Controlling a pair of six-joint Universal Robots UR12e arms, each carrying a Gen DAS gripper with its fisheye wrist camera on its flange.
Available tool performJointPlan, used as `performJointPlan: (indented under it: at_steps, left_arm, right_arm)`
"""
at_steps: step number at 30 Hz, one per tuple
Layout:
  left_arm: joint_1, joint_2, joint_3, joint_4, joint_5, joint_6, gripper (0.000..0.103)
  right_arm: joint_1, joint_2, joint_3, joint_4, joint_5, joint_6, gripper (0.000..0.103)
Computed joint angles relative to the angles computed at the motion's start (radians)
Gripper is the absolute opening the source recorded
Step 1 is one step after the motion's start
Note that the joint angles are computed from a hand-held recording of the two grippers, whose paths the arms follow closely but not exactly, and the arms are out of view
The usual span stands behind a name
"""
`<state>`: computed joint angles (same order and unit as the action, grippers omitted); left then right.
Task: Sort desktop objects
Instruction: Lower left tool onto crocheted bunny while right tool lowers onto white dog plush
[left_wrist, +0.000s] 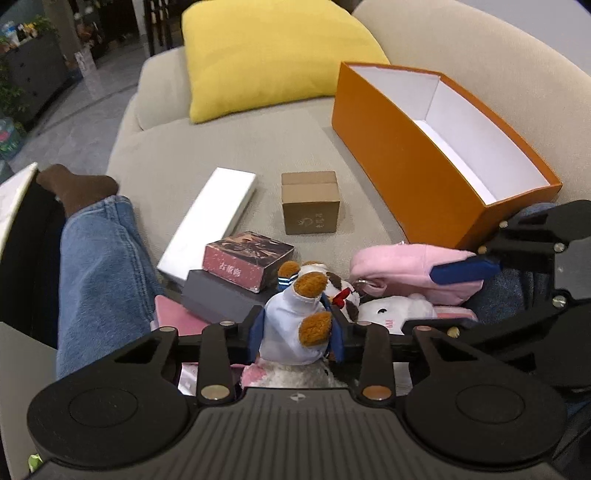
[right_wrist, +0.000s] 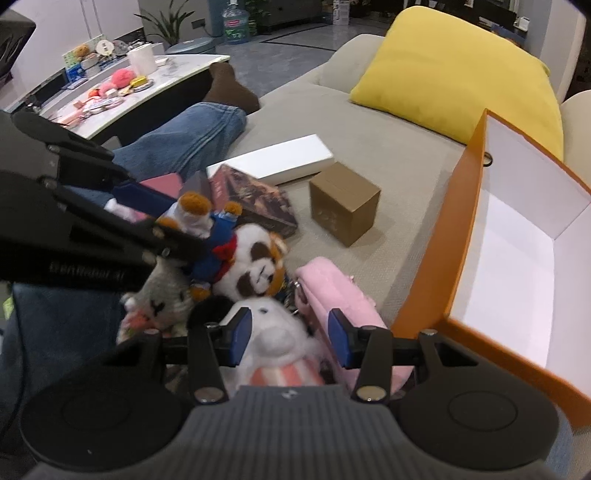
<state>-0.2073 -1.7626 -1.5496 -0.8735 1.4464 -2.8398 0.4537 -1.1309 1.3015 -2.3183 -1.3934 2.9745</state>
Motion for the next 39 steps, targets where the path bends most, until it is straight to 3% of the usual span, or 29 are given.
performJointPlan:
  at_steps: [7, 11, 14, 16, 21, 25, 30, 33, 39]
  left_arm:
    - [0.007, 0.042, -0.06, 0.1, -0.024, -0.115, 0.039]
    - [-0.007, 0.04, -0.056, 0.091, 0.005, -0.051, 0.043]
    - [-0.001, 0.061, -0.08, 0.14, 0.002, -0.087, 0.05]
    - [0.005, 0.078, -0.094, 0.153, -0.002, -0.082, 0.062]
    - [0.01, 0.103, -0.108, 0.052, 0.026, -0.063, 0.062]
    - [0.014, 0.103, -0.12, -0.025, 0.03, -0.094, 0.062]
    - [0.023, 0.092, -0.133, -0.055, 0.0, -0.147, 0.062]
    - [0.025, 0.089, -0.138, -0.066, -0.017, -0.136, 0.062]
    - [-0.002, 0.073, -0.14, -0.08, 0.037, -0.125, 0.068]
  right_arm:
    - [0.005, -0.018, 0.031, -0.025, 0.025, 0.018, 0.048]
    - [0.008, -0.023, 0.04, -0.029, 0.017, 0.026, 0.048]
    - [0.007, -0.03, 0.047, -0.025, 0.023, 0.026, 0.048]
    - [0.005, -0.035, 0.05, -0.006, 0.034, 0.011, 0.048]
    - [0.008, -0.036, 0.043, 0.05, 0.028, -0.046, 0.048]
    - [0.013, -0.034, 0.042, 0.057, 0.006, -0.077, 0.049]
    - [0.017, -0.03, 0.036, 0.068, -0.008, -0.114, 0.052]
    - [0.018, -0.025, 0.028, 0.086, -0.015, -0.155, 0.056]
    - [0.014, -0.013, 0.008, 0.126, -0.015, -0.22, 0.056]
